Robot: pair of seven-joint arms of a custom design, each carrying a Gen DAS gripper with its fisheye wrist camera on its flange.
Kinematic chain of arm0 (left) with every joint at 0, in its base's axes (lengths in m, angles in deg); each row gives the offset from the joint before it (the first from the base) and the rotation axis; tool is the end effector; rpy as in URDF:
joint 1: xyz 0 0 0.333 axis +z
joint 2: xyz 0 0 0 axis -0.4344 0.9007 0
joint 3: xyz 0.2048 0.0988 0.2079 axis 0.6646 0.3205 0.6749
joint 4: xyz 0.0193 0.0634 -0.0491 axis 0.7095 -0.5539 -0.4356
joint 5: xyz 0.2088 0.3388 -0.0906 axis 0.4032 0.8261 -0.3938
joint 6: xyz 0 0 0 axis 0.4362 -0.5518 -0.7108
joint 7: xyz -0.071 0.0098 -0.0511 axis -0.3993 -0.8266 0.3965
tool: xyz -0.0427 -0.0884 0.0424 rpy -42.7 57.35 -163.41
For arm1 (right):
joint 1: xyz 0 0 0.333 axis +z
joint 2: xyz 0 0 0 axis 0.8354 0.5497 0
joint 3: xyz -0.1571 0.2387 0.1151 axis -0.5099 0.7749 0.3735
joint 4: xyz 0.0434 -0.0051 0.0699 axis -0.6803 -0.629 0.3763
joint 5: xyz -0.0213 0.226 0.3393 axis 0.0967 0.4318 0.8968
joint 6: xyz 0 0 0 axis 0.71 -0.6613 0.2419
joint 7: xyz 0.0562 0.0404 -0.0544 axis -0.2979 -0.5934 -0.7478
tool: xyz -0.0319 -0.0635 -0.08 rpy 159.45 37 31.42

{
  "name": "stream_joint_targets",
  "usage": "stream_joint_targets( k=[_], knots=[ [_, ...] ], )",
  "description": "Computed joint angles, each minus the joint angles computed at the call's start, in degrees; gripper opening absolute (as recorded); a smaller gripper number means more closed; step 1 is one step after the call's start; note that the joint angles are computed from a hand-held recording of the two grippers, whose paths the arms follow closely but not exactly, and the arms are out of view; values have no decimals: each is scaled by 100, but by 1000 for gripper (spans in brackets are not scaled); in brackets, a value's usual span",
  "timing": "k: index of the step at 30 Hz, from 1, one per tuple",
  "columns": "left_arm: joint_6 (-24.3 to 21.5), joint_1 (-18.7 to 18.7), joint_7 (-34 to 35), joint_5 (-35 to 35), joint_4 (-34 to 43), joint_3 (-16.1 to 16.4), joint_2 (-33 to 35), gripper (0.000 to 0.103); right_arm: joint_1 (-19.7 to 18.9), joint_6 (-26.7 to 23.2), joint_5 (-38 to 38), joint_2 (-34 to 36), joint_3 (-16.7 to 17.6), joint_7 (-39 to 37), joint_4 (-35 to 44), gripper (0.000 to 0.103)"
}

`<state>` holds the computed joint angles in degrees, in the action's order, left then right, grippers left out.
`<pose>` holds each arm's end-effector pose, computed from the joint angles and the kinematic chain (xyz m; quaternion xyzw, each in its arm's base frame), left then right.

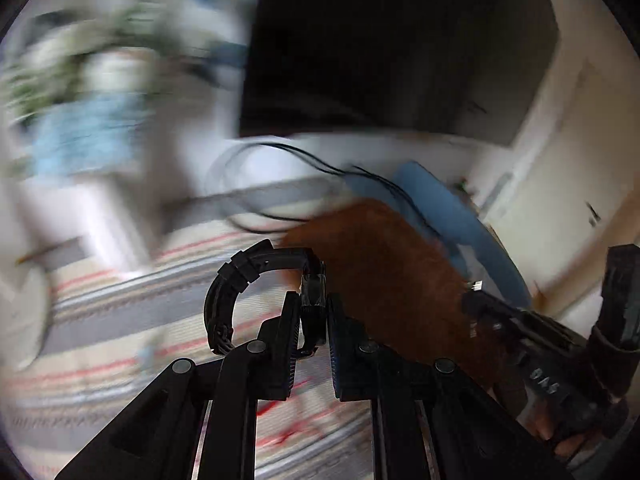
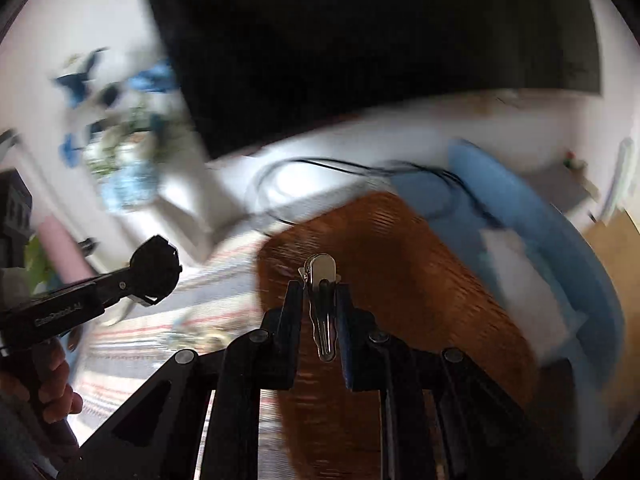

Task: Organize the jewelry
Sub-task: 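Carry both items over the wicker basket and open both tools to drop them, then move both open tools back over the remaining jewelry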

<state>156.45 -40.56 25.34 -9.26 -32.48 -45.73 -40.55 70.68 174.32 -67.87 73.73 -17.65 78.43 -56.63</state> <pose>0.5947 -0.2733 0.5218 -0.6784 0.6370 -0.3308 0.1568 0.6131 0.2093 0.5248 -0.7171 0.5810 -0.1249 0.3641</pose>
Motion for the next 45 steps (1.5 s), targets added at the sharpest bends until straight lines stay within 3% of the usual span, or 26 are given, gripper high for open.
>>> stream_joint_targets(
  k=[3, 7, 18, 21, 23, 26, 28, 34, 40, 45],
  knots=[
    [-301, 11, 844, -788, 965, -234, 888, 14, -78, -273, -200, 110, -114, 380, 45, 18],
    [-592, -186, 1138, -1319, 1782, -214, 1682, 14, -173, -484, -395, 246, -154, 560, 85, 18],
    [-1453, -765, 1247, -1164, 3396, 113, 2902, 15, -272, -760, -780, 661, -94, 863, 378, 19],
    [-1017, -562, 1508, -1497, 3077, -107, 2727, 32, -315, -854, -756, 695, -65, 864, 420, 19],
    [-712, -537, 1538, -1615, 2840, -100, 2564, 49, -392, -1003, -522, 738, -6, 749, 489, 20],
    [-330, -515, 1475, -1645, 2307, 1, 2169, 53, -363, -993, -581, 726, -36, 787, 470, 26],
    [-178, -517, 1335, -1616, 2020, 81, 1938, 56, -356, -950, -617, 717, -39, 787, 459, 37],
    [321, -468, 746, -1237, 814, 311, 901, 59, -350, -920, -530, 657, -15, 677, 441, 40],
    [112, -407, -191, -389, 407, 444, 376, 61, -262, -831, -641, 512, -26, 732, 377, 40],
    [60, -164, -600, -37, 91, 267, 32, 62, -190, -728, -699, 437, -9, 735, 410, 40]
  ],
)
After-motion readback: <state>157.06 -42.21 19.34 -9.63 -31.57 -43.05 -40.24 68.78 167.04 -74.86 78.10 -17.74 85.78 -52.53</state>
